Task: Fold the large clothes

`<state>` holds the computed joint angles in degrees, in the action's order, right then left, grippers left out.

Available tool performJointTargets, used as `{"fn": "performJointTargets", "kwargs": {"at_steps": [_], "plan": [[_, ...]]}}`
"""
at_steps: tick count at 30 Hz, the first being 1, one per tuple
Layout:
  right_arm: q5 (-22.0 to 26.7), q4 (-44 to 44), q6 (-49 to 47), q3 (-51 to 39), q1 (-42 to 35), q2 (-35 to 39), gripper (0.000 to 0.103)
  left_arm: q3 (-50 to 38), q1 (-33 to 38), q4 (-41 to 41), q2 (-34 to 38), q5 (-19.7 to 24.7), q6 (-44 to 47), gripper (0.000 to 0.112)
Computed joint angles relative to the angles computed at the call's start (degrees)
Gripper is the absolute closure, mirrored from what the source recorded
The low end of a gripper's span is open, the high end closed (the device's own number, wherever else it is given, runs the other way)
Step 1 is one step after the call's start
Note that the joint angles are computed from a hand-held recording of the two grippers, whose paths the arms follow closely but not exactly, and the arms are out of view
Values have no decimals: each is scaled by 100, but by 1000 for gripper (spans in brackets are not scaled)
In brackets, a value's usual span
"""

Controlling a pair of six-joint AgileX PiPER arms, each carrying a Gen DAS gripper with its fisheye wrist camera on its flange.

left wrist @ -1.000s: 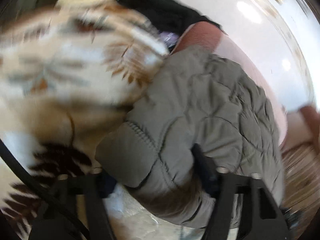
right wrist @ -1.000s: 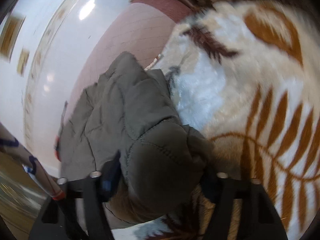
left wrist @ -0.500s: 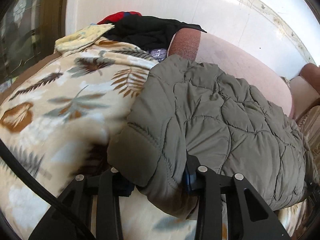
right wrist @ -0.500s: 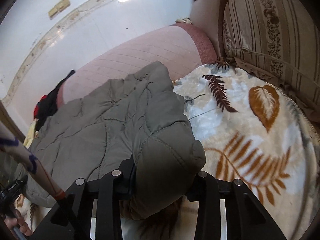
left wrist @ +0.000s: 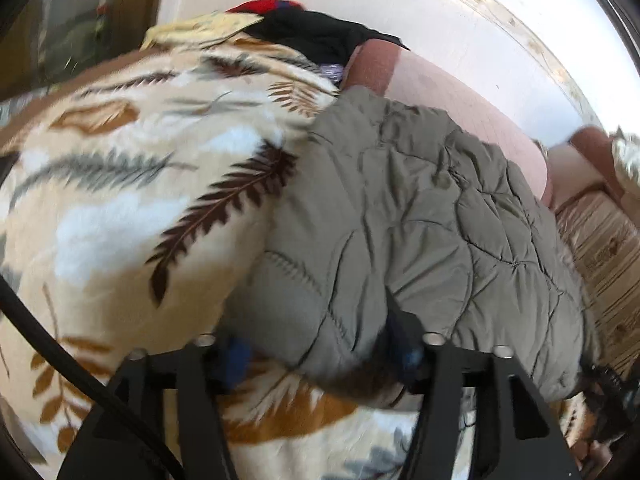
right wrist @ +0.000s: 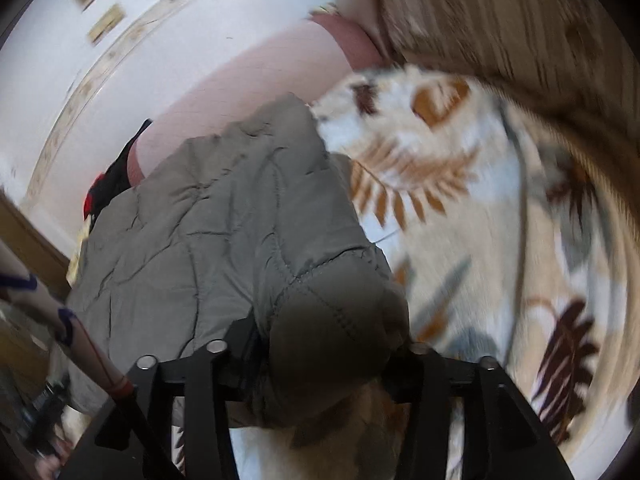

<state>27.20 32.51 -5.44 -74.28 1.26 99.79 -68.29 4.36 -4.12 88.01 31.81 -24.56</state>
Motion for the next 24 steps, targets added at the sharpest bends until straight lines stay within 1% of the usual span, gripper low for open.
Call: {"fn": "performJointTargets", "kwargs": {"at_steps": [1, 2, 3, 4, 6, 7, 8, 9, 10, 12, 14, 15, 16, 18, 20, 21, 23, 24], "plan": [[73, 214, -122, 43, -91, -65, 40, 50, 72, -55, -113, 60, -15, 46], [167, 245, -94, 83, -169, -169, 38, 129, 113, -2, -269, 91, -86, 46], [211, 129, 7, 155, -208, -314, 34, 259, 127, 279, -529, 107, -302, 46], [155, -69, 138, 295, -210, -520, 31, 328, 82, 643, -700, 138, -604, 46], [-102, -908, 805, 624, -136, -1003, 31, 486, -152, 1641, -1147, 218, -1430, 46], [-226, -1377, 1209, 740, -91, -1194, 30, 447, -272, 1957, -1213, 259, -1654, 46], [-377, -1664, 1431, 879, -38, -1397, 29, 353, -519, 2442, -1247, 368, -1992, 45], [-519, -1731, 1425, 934, 44, -1532, 29, 184, -852, 2917, -1205, 540, -2264, 44], [-594, -1720, 1310, 903, 160, -1583, 29, 13, -1060, 3163, -1089, 640, -2356, 41], [-507, -1917, 1332, 637, 488, -1484, 29, -383, -1566, 3674, -756, 794, -2487, 40], [-430, -1772, 997, 230, 862, -1156, 28, -768, -2055, 4084, -325, 839, -2590, 34], [-383, -1979, 1076, -29, 1078, -922, 28, -990, -2285, 4300, -24, 845, -2672, 33], [-368, -2386, 1385, -233, 1273, -726, 28, -1145, -2403, 4439, 191, 920, -2752, 33], [-507, -3168, 2012, -603, 1640, -259, 28, -1583, -2583, 4533, 796, 1048, -2765, 33], [-551, -3803, 2526, -758, 1880, 49, 28, -1771, -2699, 4812, 1202, 1196, -2974, 33], [-520, -3961, 2599, -887, 1954, 244, 28, -1835, -2716, 4836, 1364, 1236, -2990, 33], [-360, -4522, 2909, -954, 2135, 524, 25, -1762, -2695, 4816, 1607, 1153, -3107, 32], [-364, -4896, 3114, -917, 2199, 607, 22, -1546, -2694, 5065, 1619, 997, -3437, 31]]}}
